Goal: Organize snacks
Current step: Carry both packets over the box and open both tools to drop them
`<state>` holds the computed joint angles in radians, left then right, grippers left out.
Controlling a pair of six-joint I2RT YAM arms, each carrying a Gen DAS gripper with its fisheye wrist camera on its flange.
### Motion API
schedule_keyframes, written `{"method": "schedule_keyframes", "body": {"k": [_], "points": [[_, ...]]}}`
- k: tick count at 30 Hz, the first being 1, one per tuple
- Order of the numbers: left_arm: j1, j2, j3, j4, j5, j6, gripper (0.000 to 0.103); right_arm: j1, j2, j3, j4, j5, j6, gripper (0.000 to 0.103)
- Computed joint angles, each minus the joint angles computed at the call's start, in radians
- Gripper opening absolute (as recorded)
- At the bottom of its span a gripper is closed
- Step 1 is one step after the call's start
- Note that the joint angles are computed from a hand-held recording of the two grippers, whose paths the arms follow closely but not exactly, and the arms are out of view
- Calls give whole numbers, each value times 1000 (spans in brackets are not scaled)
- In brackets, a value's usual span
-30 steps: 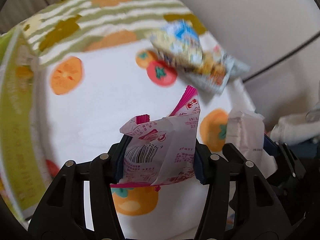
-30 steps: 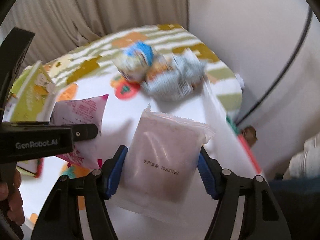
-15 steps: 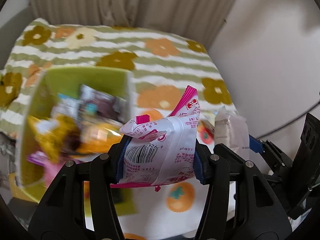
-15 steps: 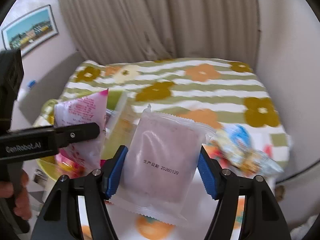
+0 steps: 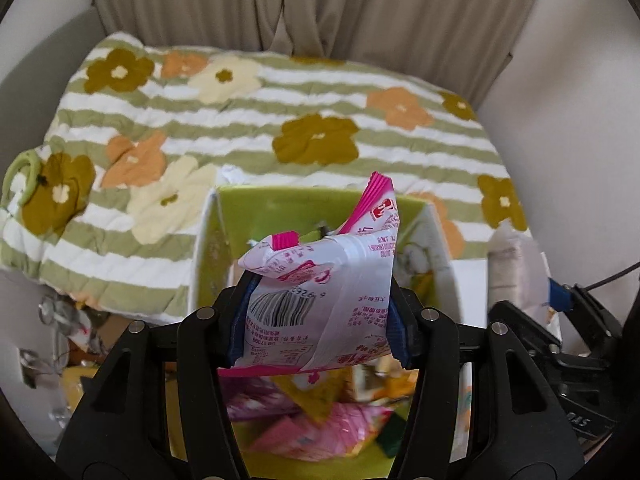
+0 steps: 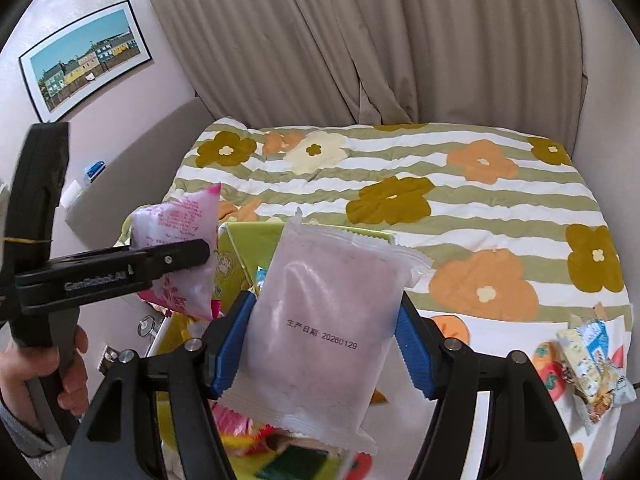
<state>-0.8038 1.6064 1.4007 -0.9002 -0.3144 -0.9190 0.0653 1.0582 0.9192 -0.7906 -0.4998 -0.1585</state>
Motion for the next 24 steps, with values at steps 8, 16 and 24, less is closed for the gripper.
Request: {"method": "schedule_keyframes", "body": {"k": [8, 16, 24], "points": [[59, -86, -233, 160, 88, 17, 103, 118, 61, -12, 54, 113, 92, 64], [-4, -201, -377, 178, 27, -89, 103, 192, 117, 8, 81, 146, 79, 64], [-31, -288, -414, 83, -54, -148, 103, 264, 184, 31, 110, 96, 82, 71]]}}
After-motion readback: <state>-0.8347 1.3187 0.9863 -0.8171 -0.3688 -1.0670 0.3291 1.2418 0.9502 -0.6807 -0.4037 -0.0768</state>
